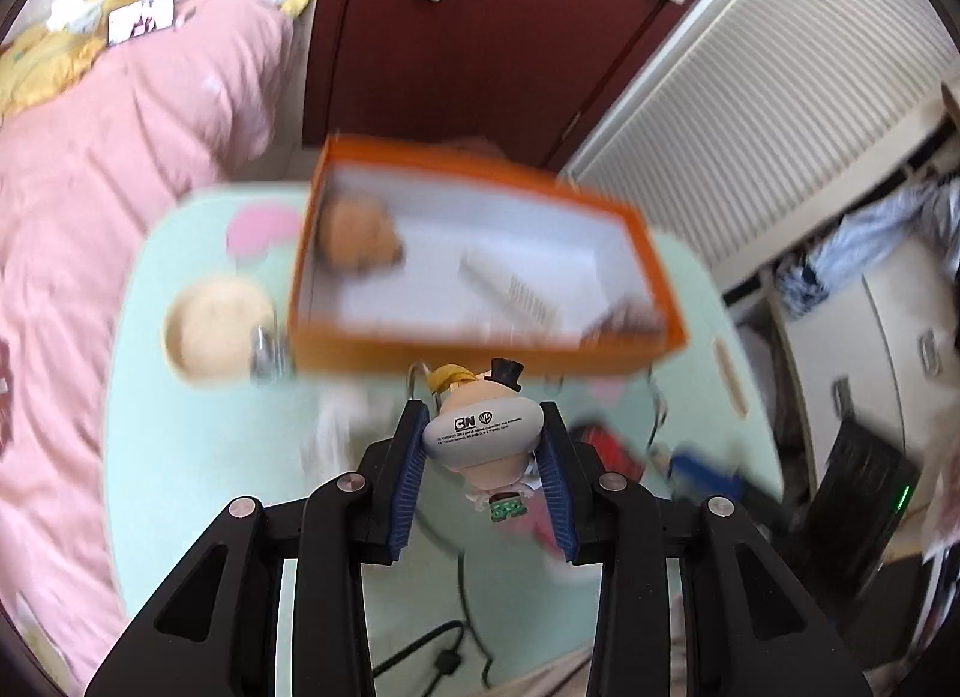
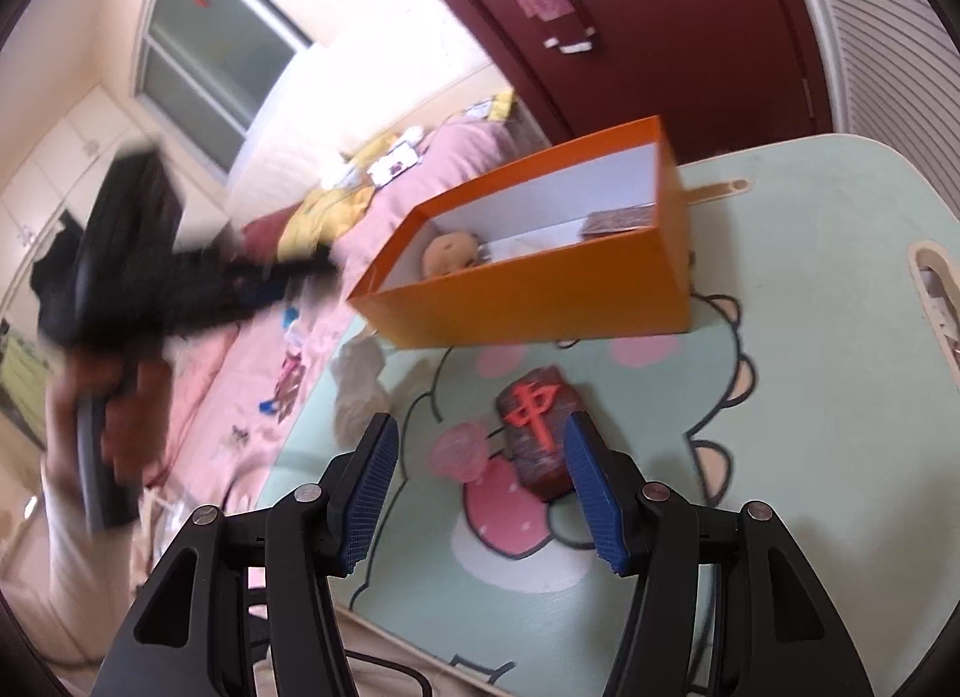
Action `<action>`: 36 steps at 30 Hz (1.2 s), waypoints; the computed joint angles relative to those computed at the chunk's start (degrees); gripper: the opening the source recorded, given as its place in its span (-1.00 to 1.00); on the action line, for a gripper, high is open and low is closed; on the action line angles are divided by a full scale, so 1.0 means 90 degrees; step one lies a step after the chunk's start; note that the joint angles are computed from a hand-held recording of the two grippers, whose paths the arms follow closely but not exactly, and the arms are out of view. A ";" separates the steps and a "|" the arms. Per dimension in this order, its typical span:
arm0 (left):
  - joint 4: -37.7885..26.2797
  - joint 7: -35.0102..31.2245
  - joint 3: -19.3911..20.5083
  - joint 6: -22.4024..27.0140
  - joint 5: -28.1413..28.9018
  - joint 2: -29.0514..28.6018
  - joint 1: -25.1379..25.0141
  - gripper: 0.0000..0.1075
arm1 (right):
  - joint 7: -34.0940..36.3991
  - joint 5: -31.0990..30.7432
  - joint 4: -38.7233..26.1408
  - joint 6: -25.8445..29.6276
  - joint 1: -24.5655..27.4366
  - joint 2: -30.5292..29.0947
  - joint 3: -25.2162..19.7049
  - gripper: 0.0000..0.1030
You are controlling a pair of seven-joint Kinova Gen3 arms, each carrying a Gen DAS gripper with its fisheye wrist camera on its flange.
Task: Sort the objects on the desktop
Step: 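Grasp the white keychain figure in the box with the left tool and place it on the table, then grasp the white RED EARTH tube with the right tool and set it on the table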
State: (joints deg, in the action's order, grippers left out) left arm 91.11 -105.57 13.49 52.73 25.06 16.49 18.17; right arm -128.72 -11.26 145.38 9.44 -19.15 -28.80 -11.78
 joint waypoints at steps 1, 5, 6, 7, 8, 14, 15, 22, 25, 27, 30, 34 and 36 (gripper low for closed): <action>0.0217 -0.0052 0.0017 -0.0111 0.0058 -0.0037 -0.0004 -0.30 | -0.0028 0.0014 -0.0003 0.0036 0.0116 -0.0024 -0.0053 0.11; 0.0982 -0.0332 0.0075 -0.0768 0.0163 -0.0178 0.0057 -0.30 | -0.0119 0.0075 0.0000 0.0100 0.0440 -0.0081 -0.0237 0.11; 0.1168 -0.0408 0.0087 -0.1001 0.0153 -0.0234 0.0088 -0.30 | -0.0119 0.0087 -0.0003 0.0101 0.0430 -0.0060 -0.0235 0.11; 0.1348 -0.0482 0.0101 -0.1229 0.0143 -0.0286 0.0118 -0.30 | -0.0107 0.0098 -0.0014 0.0109 0.0394 -0.0021 -0.0211 0.11; 0.1452 -0.0552 0.0128 -0.1355 0.0189 -0.0289 0.0111 -0.30 | -0.0102 0.0110 -0.0029 0.0131 0.0381 0.0026 -0.0215 0.11; 0.1801 -0.1599 0.0404 -0.1546 0.1231 -0.0168 -0.0389 -0.15 | -0.0097 0.0252 -0.0140 0.0145 0.0487 0.0279 -0.0397 0.11; 0.1890 -0.1858 0.0433 -0.1614 0.1486 -0.0210 -0.0477 0.08 | -0.0074 0.0245 -0.0161 0.0158 0.0403 0.0318 -0.0306 0.11; 0.2595 -0.3393 0.0690 -0.2540 0.2872 -0.0596 -0.0876 0.34 | 0.0360 0.0515 -0.0824 0.1013 0.0294 0.0387 0.0011 0.11; 0.2554 -0.3000 0.0235 -0.2629 0.2550 -0.0546 -0.0406 0.35 | 0.0868 0.0683 -0.1511 0.1790 0.0164 0.0619 0.0315 0.11; 0.2546 -0.2575 0.0104 -0.2737 0.2164 -0.0544 -0.0212 0.35 | 0.1205 0.0758 -0.2021 0.2308 0.0226 0.0898 0.0374 0.11; 0.2736 -0.2395 0.0218 -0.3052 0.1983 -0.0734 -0.0257 0.35 | 0.1225 0.1328 -0.2902 0.3085 0.0430 0.1565 0.0185 0.11; 0.2838 -0.1834 0.0181 -0.3383 0.1376 -0.0817 -0.0038 0.35 | 0.1484 0.1735 -0.4081 0.4120 0.0476 0.2561 0.0071 0.11; 0.2892 -0.1829 0.0269 -0.3474 0.1311 -0.0786 -0.0077 0.35 | 0.1815 0.1671 -0.4671 0.4627 0.0256 0.3093 0.0368 0.11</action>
